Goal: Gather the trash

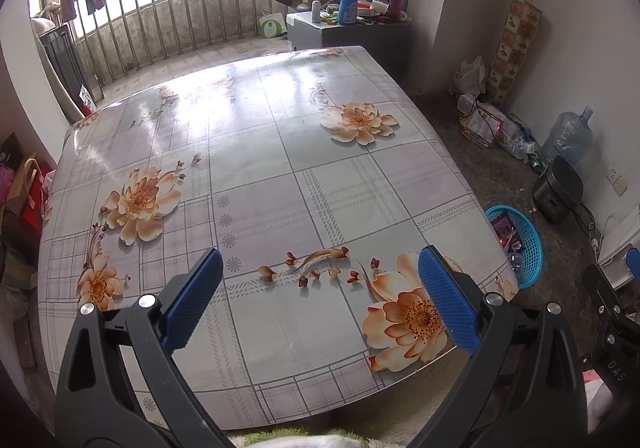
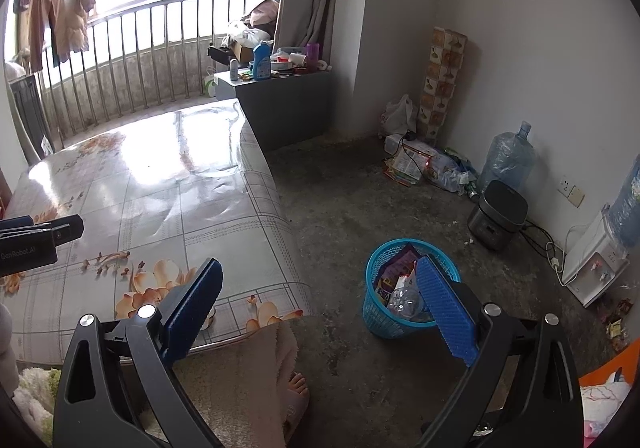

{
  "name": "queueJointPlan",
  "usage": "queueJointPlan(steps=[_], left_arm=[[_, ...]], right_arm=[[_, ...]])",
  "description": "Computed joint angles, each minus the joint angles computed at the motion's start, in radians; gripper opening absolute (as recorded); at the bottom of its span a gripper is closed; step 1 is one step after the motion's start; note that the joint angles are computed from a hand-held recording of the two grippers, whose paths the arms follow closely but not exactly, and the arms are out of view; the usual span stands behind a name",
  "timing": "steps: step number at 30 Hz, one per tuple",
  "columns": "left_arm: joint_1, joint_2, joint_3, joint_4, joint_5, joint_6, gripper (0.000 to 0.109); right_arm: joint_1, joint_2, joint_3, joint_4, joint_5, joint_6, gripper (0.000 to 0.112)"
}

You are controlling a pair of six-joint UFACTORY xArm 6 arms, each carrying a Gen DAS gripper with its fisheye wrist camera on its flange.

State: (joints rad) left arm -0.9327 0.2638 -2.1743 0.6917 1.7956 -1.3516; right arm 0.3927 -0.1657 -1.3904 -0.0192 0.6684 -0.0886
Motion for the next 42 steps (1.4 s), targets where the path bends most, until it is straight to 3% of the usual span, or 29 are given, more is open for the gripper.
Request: queueJointPlan(steps=[42], left_arm=[[0.004, -0.044, 0.072, -0.012, -0.022, -0.054, 0.094]], right_arm=[[0.02, 0.027, -0.059, -0.019, 0.044, -0.008, 0.095]])
